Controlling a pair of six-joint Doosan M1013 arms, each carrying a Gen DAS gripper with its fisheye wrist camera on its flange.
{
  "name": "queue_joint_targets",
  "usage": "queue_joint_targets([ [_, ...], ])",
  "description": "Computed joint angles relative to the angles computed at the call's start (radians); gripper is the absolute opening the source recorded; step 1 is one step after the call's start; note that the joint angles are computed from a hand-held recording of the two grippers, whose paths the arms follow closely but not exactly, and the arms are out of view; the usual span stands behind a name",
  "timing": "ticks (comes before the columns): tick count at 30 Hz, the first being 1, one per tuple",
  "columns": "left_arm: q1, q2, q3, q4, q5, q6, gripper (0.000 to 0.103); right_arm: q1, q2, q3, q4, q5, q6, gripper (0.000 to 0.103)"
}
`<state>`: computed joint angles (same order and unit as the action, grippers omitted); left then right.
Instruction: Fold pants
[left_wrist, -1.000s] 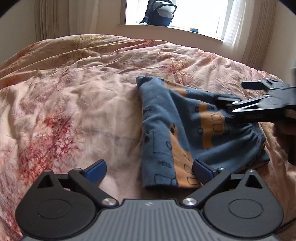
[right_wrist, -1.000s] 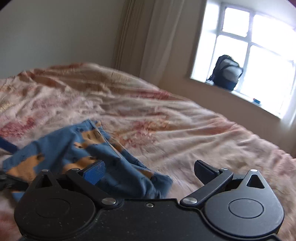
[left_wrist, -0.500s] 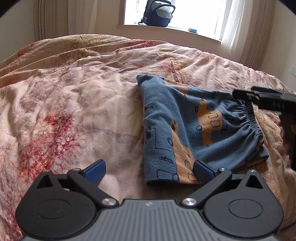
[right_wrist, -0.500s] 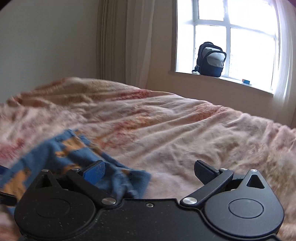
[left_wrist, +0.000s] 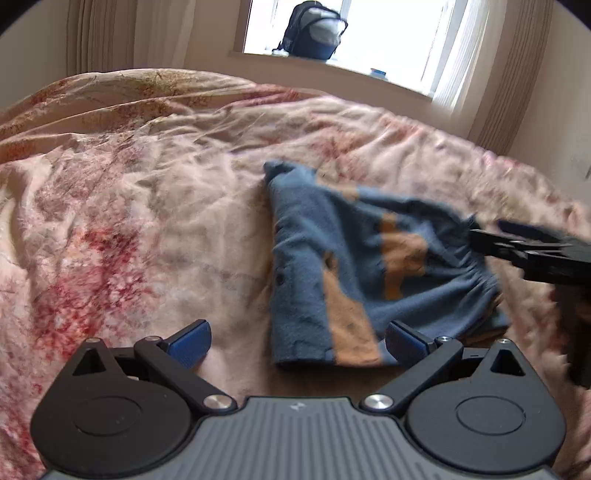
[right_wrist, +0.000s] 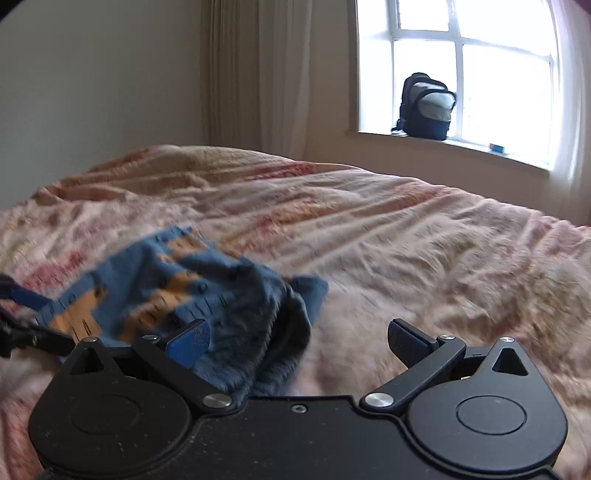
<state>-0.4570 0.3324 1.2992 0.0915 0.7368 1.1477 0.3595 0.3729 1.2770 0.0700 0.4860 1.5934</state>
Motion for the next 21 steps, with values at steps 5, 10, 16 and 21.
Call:
queue_joint_targets([
  [5, 0.015, -0.009, 0.036, -0.093, -0.124, 0.026, 0.103, -0.051, 0.053, -0.060, 0.408, 0.067, -0.268, 0.102],
  [10, 0.024, 0.004, 0.058, -0.118, -0.154, 0.040, 0.102, -0.090, 0.114, -0.111, 0.635, 0.179, -0.324, 0.103],
  [16, 0.036, -0.010, 0.080, -0.298, -0.201, 0.175, 0.102, -0.123, 0.105, -0.070, 0.907, 0.182, -0.400, 0.093],
  [21, 0.044, -0.007, 0.069, -0.349, -0.181, 0.190, 0.077, -0.109, 0.099, -0.069, 0.772, 0.150, -0.260, 0.050],
])
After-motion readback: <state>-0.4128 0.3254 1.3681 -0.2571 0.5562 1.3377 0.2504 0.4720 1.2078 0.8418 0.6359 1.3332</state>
